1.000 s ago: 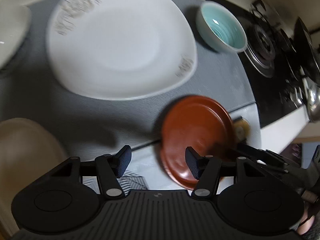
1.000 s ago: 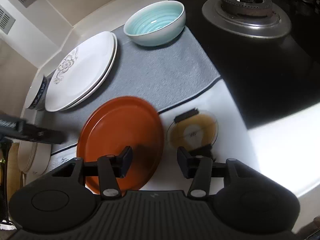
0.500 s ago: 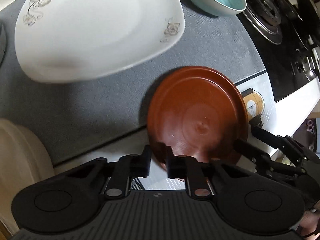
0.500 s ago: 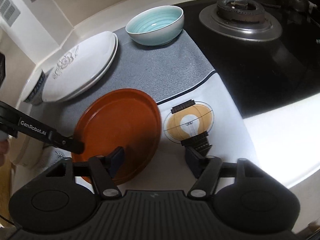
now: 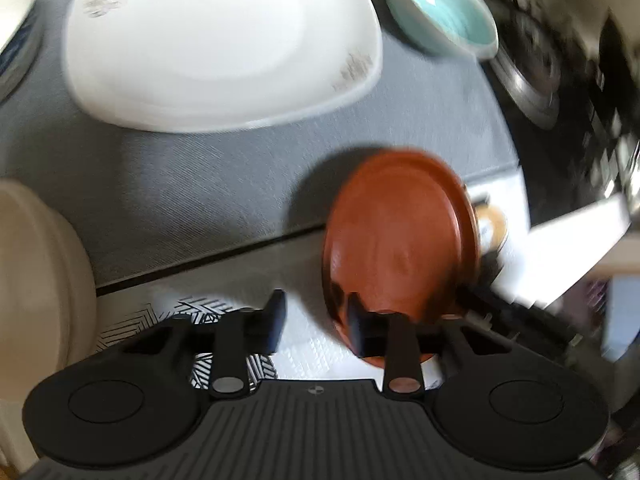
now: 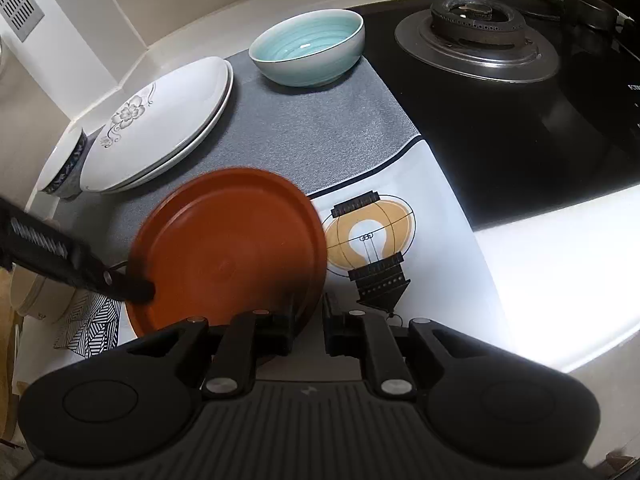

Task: Organize plates and bowls
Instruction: 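Carry the orange plate with the right gripper over the stacked white plates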

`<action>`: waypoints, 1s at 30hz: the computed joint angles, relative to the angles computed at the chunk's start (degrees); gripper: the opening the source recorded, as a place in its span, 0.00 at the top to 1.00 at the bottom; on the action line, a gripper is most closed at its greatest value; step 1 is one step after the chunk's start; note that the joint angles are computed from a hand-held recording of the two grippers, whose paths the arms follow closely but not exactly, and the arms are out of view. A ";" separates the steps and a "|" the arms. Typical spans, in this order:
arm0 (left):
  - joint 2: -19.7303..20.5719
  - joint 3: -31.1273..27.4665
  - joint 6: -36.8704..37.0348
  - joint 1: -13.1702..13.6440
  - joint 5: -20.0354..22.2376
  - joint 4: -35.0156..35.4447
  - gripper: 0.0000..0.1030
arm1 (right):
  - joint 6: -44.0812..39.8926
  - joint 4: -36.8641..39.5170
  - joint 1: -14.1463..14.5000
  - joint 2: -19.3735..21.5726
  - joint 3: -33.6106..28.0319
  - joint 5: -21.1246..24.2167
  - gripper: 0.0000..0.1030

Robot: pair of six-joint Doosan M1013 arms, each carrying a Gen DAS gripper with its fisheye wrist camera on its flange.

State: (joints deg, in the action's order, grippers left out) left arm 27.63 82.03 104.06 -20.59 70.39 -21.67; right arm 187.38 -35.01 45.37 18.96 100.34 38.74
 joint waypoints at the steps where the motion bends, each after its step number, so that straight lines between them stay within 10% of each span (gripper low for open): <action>1: 0.42 -0.39 -0.58 0.56 0.69 -1.32 0.50 | 0.52 -0.43 0.08 -0.06 0.17 -0.17 0.86; 5: 2.13 -1.55 -2.32 0.94 2.36 -1.28 0.55 | 2.05 -0.93 0.08 -0.37 0.70 -0.83 0.86; 9: 1.91 -1.11 1.19 1.09 1.70 -5.36 0.88 | 1.86 -0.78 0.34 -0.27 0.44 -0.09 0.86; 12: 0.60 0.34 3.52 -0.05 -2.46 -3.68 0.94 | 3.43 -0.95 0.62 -0.21 0.22 0.91 0.85; 19: -0.16 0.59 4.16 -0.26 -1.95 -3.09 0.95 | 11.65 -3.26 1.12 -1.61 2.42 -1.56 0.86; 30: -5.94 3.77 5.36 -2.17 -13.20 4.85 0.93 | 14.55 -9.95 0.35 -2.30 0.45 -3.48 0.91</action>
